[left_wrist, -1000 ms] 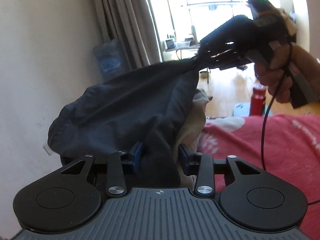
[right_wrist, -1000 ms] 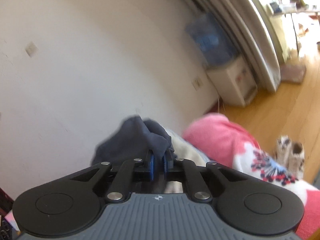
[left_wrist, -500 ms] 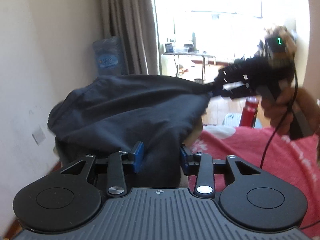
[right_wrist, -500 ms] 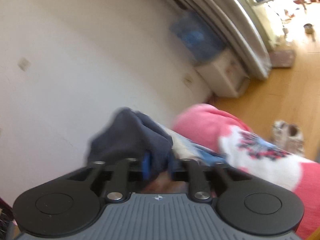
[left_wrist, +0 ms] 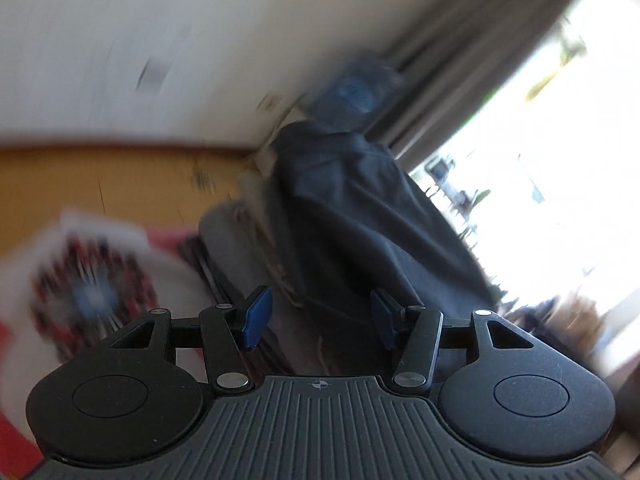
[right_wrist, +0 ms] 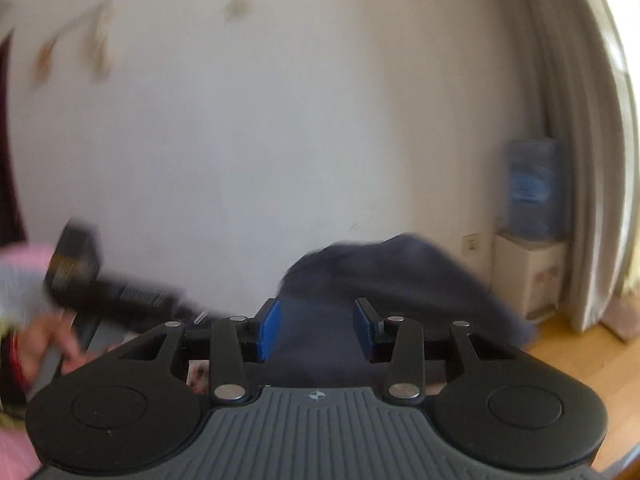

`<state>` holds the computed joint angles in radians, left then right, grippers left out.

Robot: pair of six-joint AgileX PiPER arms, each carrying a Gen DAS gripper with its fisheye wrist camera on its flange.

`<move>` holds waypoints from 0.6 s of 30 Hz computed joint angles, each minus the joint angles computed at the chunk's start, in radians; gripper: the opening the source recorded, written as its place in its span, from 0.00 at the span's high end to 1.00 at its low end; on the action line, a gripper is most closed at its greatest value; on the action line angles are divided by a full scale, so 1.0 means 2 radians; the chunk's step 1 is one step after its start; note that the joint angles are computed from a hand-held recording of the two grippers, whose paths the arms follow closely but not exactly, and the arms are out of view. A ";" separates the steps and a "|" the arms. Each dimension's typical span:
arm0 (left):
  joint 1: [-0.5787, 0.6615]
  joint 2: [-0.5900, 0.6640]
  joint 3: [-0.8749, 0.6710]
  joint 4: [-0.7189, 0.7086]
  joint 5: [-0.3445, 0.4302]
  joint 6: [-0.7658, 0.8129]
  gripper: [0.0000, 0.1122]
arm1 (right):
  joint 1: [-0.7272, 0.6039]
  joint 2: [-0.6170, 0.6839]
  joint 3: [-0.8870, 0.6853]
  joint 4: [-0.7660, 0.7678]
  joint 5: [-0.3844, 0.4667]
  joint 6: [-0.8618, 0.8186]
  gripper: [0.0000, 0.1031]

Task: Fold clothes

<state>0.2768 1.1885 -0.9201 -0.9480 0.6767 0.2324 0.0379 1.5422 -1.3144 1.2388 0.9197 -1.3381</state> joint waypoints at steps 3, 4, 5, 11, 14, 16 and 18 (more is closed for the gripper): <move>0.023 0.013 0.019 -0.064 0.012 0.025 0.53 | 0.068 0.004 -0.016 -0.072 -0.050 0.039 0.57; 0.031 0.017 0.023 -0.079 0.020 0.034 0.54 | 0.088 0.008 -0.025 -0.098 -0.060 0.061 0.53; 0.041 0.021 0.027 -0.098 0.029 0.047 0.54 | 0.106 0.013 -0.035 -0.124 -0.066 0.084 0.51; 0.076 0.030 0.050 -0.179 0.067 0.102 0.65 | 0.197 0.030 -0.072 -0.291 -0.120 0.232 0.51; 0.086 0.033 0.059 -0.211 0.084 0.125 0.66 | 0.206 0.042 -0.097 -0.344 -0.114 0.290 0.58; 0.089 0.038 0.063 -0.232 0.094 0.140 0.74 | 0.209 0.044 -0.101 -0.374 -0.113 0.315 0.78; 0.086 0.042 0.064 -0.244 0.095 0.150 0.83 | 0.200 0.043 -0.098 -0.364 -0.113 0.321 0.92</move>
